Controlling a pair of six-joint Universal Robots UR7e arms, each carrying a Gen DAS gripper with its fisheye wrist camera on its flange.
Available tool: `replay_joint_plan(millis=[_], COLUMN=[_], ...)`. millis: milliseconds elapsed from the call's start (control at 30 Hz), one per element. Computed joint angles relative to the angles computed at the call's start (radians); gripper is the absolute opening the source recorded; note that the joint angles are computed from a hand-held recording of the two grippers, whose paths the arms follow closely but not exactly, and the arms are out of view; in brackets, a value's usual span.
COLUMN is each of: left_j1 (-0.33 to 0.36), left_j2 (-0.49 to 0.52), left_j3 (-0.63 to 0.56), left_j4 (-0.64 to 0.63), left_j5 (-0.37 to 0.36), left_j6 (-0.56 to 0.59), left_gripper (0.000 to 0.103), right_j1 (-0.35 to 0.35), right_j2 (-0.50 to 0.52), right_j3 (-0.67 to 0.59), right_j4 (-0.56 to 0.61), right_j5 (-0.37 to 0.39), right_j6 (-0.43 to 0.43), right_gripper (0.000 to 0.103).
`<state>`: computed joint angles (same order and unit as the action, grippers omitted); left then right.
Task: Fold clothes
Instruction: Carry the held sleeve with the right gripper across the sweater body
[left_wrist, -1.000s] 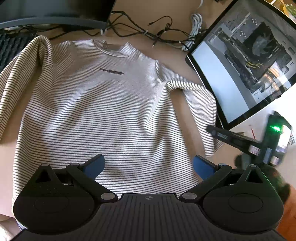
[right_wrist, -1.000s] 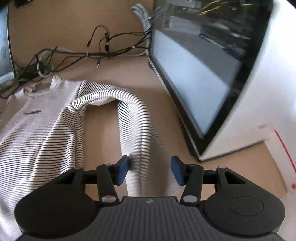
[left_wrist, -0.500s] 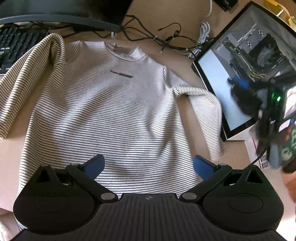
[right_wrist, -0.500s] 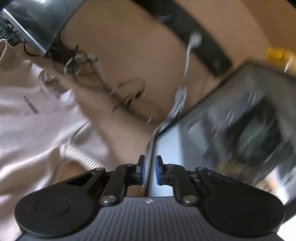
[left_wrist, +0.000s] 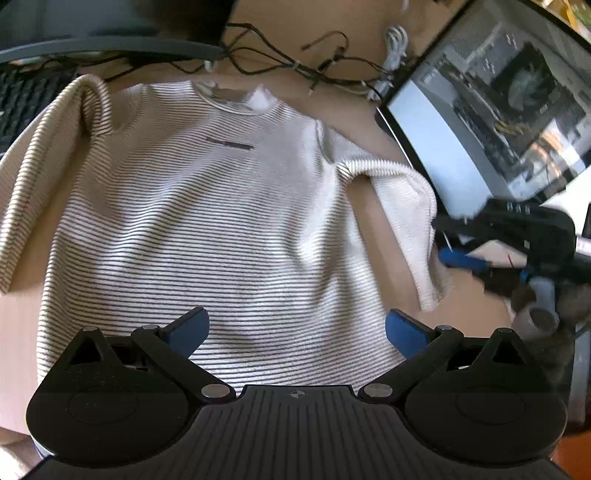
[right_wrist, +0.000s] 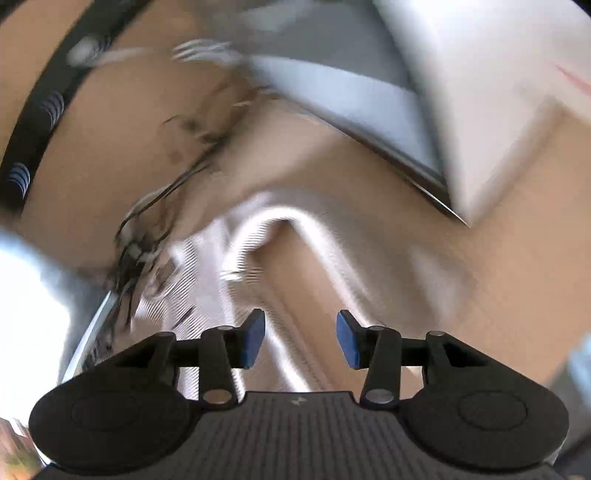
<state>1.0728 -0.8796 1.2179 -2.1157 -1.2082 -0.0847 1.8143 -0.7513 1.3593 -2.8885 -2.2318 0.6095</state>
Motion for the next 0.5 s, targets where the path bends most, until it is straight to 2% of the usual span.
replay_joint_plan(millis=[167, 233, 367, 500], left_j1=[-0.008, -0.01, -0.013, -0.01], left_j2=[0.014, 0.016, 0.009, 0.003], left_j3=[-0.012, -0.013, -0.006, -0.002], left_j4=[0.046, 0.059, 0.067, 0.072], left_j5=[-0.002, -0.004, 0.003, 0.021], left_j6=[0.021, 0.027, 0.036, 0.014], left_gripper=[0.103, 0.103, 0.103, 0.103], right_j1=[-0.025, -0.035, -0.048, -0.053], right_j2=[-0.087, -0.099, -0.094, -0.07], right_j3=[0.212, 0.25, 0.281, 0.279], right_j4=[-0.16, -0.203, -0.233, -0.306], right_j5=[-0.004, -0.006, -0.02, -0.014], right_j6=[0.292, 0.353, 0.435, 0.405], right_gripper=[0.041, 0.041, 0.041, 0.039])
